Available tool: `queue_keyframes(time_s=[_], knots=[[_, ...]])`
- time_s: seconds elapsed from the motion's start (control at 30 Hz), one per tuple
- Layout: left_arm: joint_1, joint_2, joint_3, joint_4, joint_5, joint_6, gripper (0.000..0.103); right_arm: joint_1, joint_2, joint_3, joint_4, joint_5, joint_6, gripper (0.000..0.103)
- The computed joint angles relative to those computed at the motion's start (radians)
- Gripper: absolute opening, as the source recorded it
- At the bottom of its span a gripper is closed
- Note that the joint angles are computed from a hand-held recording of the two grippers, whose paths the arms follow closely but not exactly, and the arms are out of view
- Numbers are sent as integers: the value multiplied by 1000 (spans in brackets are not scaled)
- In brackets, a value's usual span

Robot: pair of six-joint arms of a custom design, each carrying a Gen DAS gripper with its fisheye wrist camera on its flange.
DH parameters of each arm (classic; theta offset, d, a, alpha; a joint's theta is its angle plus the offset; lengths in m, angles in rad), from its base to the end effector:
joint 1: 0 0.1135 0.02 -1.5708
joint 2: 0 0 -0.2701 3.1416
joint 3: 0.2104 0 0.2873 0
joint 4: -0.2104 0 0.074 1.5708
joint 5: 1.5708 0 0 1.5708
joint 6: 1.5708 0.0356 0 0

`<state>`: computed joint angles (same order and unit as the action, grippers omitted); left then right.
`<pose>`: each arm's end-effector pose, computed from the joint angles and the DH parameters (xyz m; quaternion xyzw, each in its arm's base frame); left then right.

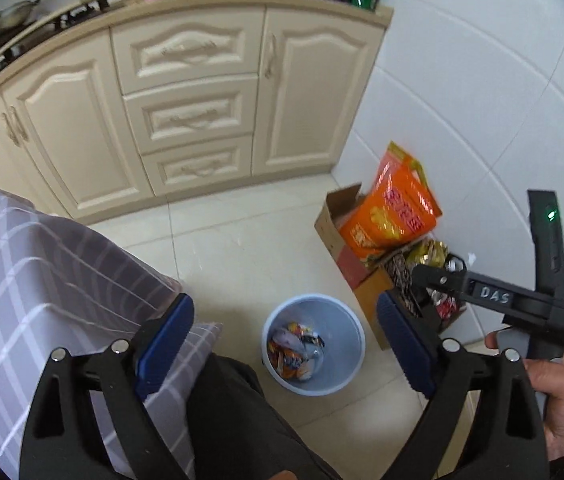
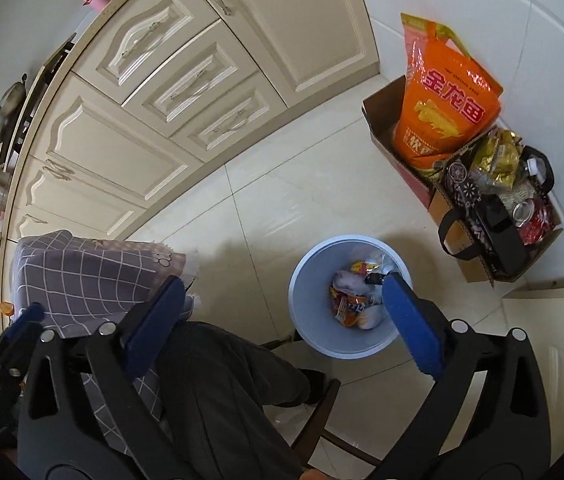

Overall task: Collect trash
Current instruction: 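Move both tools back over the table toward the nut and fruit slice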

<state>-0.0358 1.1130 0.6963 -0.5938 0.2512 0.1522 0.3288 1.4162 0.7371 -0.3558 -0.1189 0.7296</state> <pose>0.2390 -0.0174 0.2050 0.1240 0.9460 -0.1042 0.2809 0.2736 0.0978 0.1566 0.1762 0.9465 0.1829 0.1992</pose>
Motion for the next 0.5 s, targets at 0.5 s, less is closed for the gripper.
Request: queue_keyframes(time_s=[0.5], knots=[[303,-223,83,-170,171,122,92,170,-64,203,-116,114,12,97]])
